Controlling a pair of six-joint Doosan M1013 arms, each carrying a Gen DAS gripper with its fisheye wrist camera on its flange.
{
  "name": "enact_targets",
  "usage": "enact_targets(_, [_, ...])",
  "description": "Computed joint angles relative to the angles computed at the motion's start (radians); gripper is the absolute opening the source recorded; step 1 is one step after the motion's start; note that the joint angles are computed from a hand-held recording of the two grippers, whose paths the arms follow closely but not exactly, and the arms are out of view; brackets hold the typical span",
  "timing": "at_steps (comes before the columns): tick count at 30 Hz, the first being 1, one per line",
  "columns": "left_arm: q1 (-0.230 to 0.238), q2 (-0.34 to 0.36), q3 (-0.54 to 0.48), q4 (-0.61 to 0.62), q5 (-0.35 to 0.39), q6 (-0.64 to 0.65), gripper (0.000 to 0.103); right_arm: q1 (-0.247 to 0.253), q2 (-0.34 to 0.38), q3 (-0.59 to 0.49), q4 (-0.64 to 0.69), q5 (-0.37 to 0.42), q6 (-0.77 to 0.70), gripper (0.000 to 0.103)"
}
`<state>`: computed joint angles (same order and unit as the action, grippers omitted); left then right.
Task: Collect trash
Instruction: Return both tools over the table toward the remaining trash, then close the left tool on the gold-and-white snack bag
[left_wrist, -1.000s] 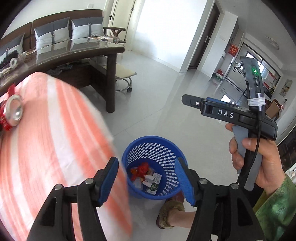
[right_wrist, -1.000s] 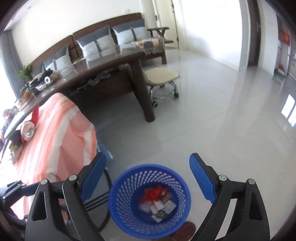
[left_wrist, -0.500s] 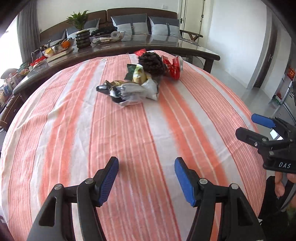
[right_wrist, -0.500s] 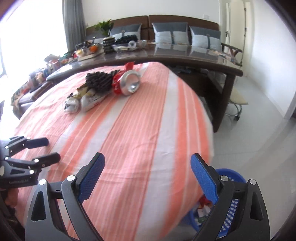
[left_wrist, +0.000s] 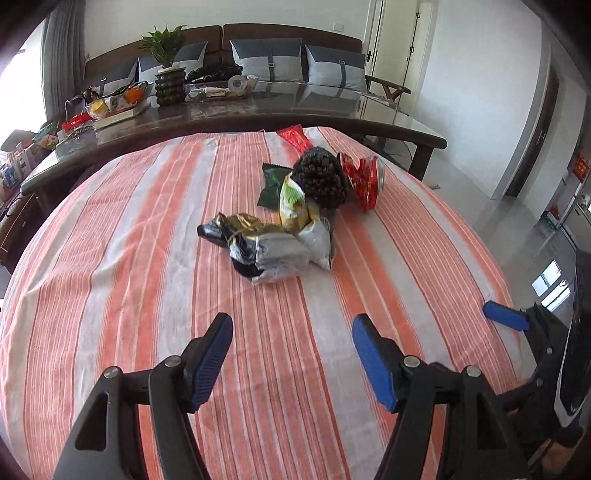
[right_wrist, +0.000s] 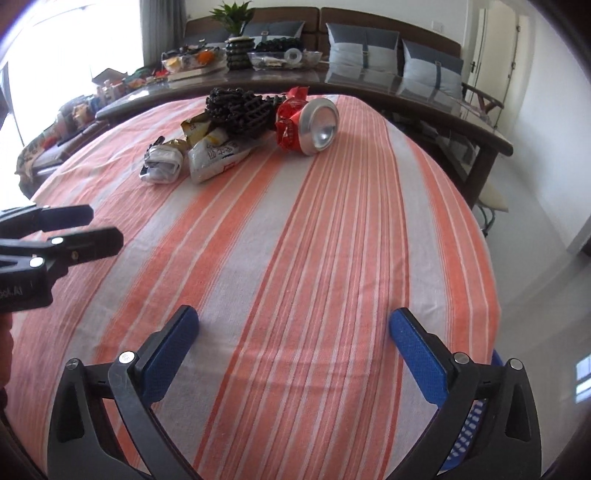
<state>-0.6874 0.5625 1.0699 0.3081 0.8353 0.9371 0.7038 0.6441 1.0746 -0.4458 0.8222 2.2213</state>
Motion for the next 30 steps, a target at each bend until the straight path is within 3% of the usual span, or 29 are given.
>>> enact_targets(4, [0.01, 0.051, -0.095, 0.036, 0.022, -0.021, 0.069, 0.001, -0.002, 0.003, 0.003, -0.006, -0.003, 0.103])
enact_targets(10, [0.028, 0.126, -0.196, 0.039, 0.13, -0.021, 0.069, 0.001, -0.001, 0.002, 0.003, -0.007, -0.004, 0.103])
enact_targets(13, [0.034, 0.103, -0.15, 0.074, 0.131, -0.058, 0.069, 0.001, -0.001, 0.002, 0.003, -0.007, -0.003, 0.103])
enact_targets(16, [0.049, 0.057, -0.079, 0.055, 0.078, -0.075, 0.069, 0.001, -0.001, 0.002, 0.003, -0.007, -0.004, 0.103])
enact_targets(19, [0.059, 0.032, -0.043, 0.004, 0.028, 0.007, 0.069, 0.001, -0.001, 0.002, 0.003, -0.007, -0.004, 0.103])
enact_targets(24, [0.061, 0.058, -0.085, -0.03, 0.051, 0.099, 0.069, 0.001, -0.002, 0.003, 0.003, -0.008, -0.004, 0.103])
enact_targets(28, [0.07, 0.101, -0.143, -0.053, 0.108, 0.107, 0.069, 0.0, -0.002, 0.004, 0.004, -0.009, -0.006, 0.103])
enact_targets(30, [0.074, 0.105, -0.144, -0.059, 0.098, 0.109, 0.069, 0.0, -0.002, 0.004, 0.004, -0.01, -0.005, 0.103])
